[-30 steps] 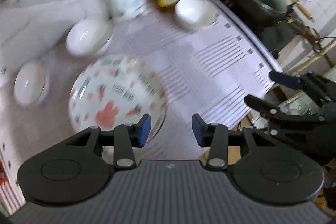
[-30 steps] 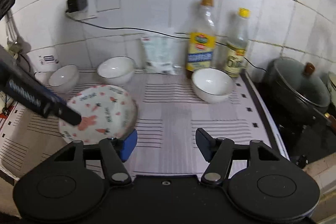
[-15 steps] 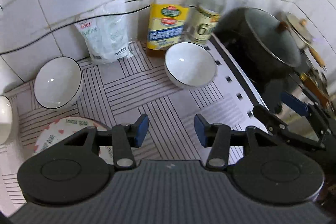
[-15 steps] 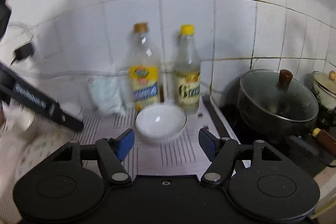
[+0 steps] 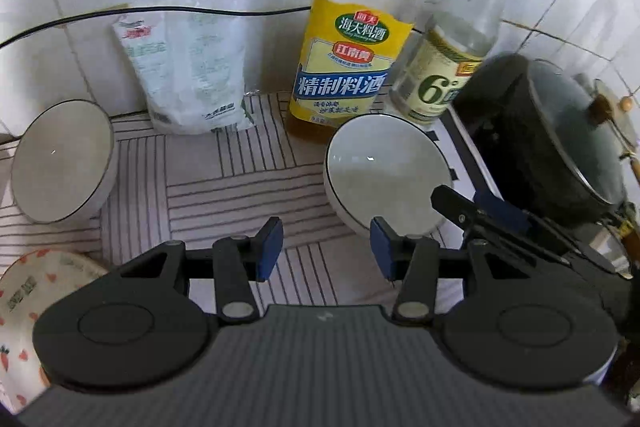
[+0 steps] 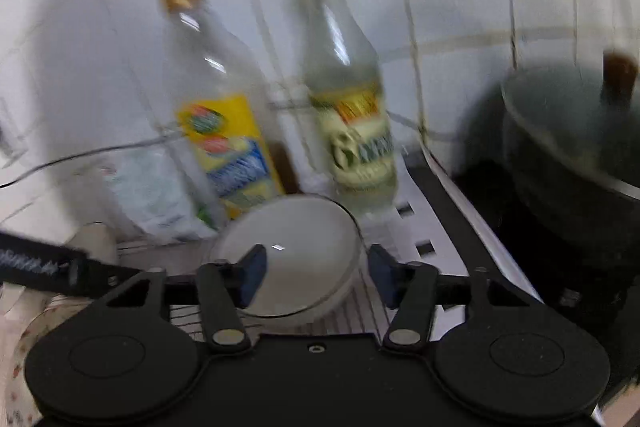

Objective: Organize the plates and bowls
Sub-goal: 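Move both grippers to the white bowl by the bottles and close on its rim, then carry the white bowl with both grippers beside the plate stack and open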

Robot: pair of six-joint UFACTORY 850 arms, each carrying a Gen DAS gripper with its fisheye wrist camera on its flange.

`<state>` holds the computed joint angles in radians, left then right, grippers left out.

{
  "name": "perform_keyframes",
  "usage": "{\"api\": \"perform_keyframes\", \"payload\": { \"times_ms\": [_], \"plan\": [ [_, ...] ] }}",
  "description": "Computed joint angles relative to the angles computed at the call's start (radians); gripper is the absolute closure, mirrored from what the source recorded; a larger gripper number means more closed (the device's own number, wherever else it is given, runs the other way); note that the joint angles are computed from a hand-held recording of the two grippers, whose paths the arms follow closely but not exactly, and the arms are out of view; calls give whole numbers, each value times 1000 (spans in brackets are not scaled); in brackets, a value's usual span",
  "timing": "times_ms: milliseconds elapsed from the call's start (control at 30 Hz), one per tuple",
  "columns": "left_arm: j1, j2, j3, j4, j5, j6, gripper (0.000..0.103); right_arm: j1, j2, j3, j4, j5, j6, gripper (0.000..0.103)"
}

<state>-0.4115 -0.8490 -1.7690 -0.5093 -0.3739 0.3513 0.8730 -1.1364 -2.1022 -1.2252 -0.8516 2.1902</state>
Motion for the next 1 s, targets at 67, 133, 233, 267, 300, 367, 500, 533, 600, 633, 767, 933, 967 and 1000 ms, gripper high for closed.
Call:
{"api": "perform_keyframes", "payload": {
  "times_ms": [67,133,233,267,300,367,500,533,600,633,767,933,967,1000],
  "plan": [
    [-4,-37,-41,6,1,-3,56,-15,5,20,-1,39,58,59],
    [-7,-81,-90,41,-7,-25,56,-27,7,32,-9,72,101,62],
    [-8,-134,-154,121,-35,-131,55,-37,-17,-5,36,76,58,68],
    [-4,-143,-165,77,-45,-103,55,-40,-25,-19,52,75,44,69],
    [-3,-150,-174,59,-49,-92,55,-43,-35,-36,81,71,28,72],
    [-6,-171,-205,74,-67,-104,57,-50,-35,-30,107,80,52,75],
    [-3,-208,-252,-17,-123,-27,84,-58,-6,30,56,149,187,88],
    [-1,-209,-253,-52,-141,3,85,-57,-13,16,78,144,159,88],
    [-1,-192,-226,-91,-137,63,85,-59,-14,3,129,143,125,90],
    [3,-184,-212,-127,-140,101,85,-62,0,28,121,166,170,90],
    [24,-153,-163,-234,-179,153,85,-53,56,131,19,226,327,89],
    [16,-75,-54,-209,-138,188,86,-31,80,149,26,227,297,89],
    [11,-55,-28,-187,-127,188,86,-26,90,161,17,231,305,89],
    [11,-34,-2,-169,-121,194,86,-23,100,175,4,238,312,89]
  ]
}}
